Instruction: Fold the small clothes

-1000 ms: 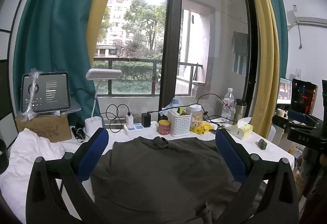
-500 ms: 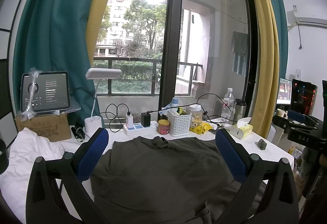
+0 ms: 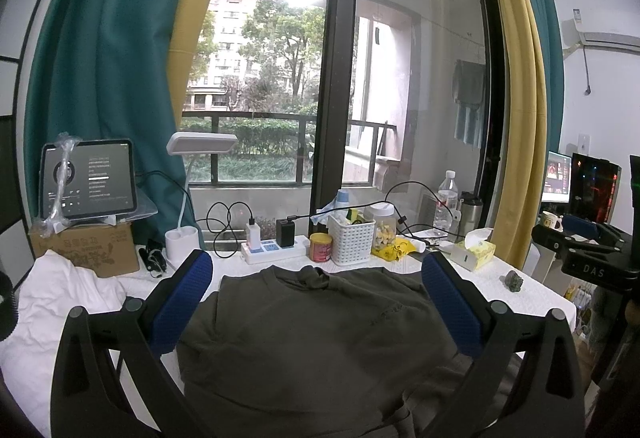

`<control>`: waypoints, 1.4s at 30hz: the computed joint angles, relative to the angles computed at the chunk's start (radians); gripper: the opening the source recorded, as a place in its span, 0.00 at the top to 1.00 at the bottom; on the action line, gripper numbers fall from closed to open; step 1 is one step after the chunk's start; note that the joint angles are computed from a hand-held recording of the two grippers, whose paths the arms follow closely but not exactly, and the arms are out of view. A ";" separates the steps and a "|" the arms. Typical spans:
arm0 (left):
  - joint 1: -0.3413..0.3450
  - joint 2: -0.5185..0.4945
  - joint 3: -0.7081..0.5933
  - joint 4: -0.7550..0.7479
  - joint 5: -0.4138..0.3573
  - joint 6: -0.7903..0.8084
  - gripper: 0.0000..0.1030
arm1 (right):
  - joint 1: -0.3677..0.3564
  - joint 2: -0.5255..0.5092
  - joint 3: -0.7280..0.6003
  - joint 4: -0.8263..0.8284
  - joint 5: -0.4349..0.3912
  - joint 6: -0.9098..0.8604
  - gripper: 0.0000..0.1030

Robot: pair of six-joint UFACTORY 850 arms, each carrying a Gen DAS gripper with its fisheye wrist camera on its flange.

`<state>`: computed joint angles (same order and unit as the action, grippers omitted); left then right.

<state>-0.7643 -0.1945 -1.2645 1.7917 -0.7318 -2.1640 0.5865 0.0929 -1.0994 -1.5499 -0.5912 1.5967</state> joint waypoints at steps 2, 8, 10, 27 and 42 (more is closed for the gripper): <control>0.000 0.000 0.000 0.000 0.000 0.000 0.01 | 0.000 0.000 -0.001 0.002 0.000 -0.002 0.18; -0.004 -0.003 -0.002 0.005 -0.004 -0.003 0.01 | 0.000 0.000 0.001 0.000 0.000 0.000 0.18; -0.001 -0.002 0.000 0.015 0.006 -0.014 0.01 | -0.001 0.000 0.000 0.002 0.001 -0.002 0.18; 0.073 -0.060 -0.012 0.117 0.046 -0.298 0.01 | -0.151 -0.068 -0.041 0.138 0.156 -0.102 0.18; 0.122 -0.225 -0.189 -0.187 0.049 0.109 0.01 | -0.310 -0.266 -0.173 0.397 0.249 -0.455 0.18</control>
